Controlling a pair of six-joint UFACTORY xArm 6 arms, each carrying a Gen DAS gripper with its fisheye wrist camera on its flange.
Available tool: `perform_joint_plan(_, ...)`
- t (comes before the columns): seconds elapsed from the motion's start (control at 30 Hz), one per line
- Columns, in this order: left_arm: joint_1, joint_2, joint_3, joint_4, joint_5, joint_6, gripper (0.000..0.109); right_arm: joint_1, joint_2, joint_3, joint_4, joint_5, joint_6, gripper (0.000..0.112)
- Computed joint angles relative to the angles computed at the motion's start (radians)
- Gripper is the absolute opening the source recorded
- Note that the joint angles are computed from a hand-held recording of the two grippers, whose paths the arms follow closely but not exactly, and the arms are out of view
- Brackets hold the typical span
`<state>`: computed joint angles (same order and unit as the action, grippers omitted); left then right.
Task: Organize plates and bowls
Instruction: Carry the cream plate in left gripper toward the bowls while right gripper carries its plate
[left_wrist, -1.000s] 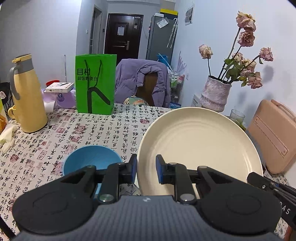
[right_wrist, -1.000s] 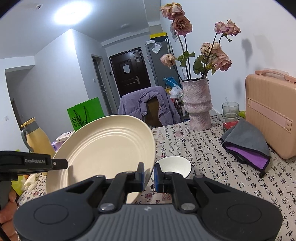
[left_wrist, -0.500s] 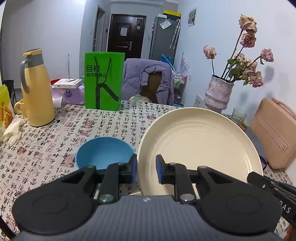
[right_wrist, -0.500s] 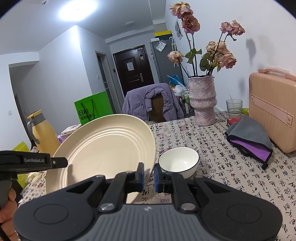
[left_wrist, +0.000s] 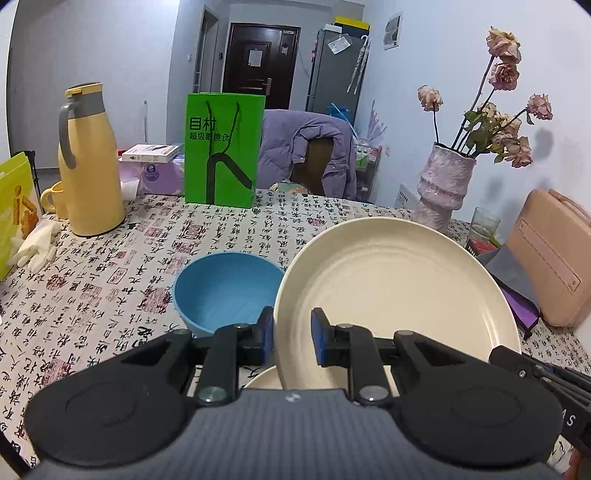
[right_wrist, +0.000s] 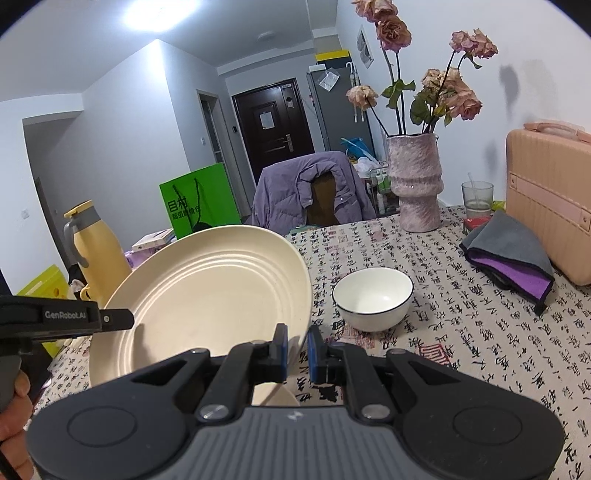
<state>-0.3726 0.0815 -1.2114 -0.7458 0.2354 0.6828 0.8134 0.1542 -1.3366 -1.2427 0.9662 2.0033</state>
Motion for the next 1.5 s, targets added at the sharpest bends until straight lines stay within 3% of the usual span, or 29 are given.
perform_joint_plan(1.5,0.052,-0.002,0.108,0.008,0.011,0.033,0.021,-0.006,0.098,-0.015,0.113,-0.112,-0.024,0.011)
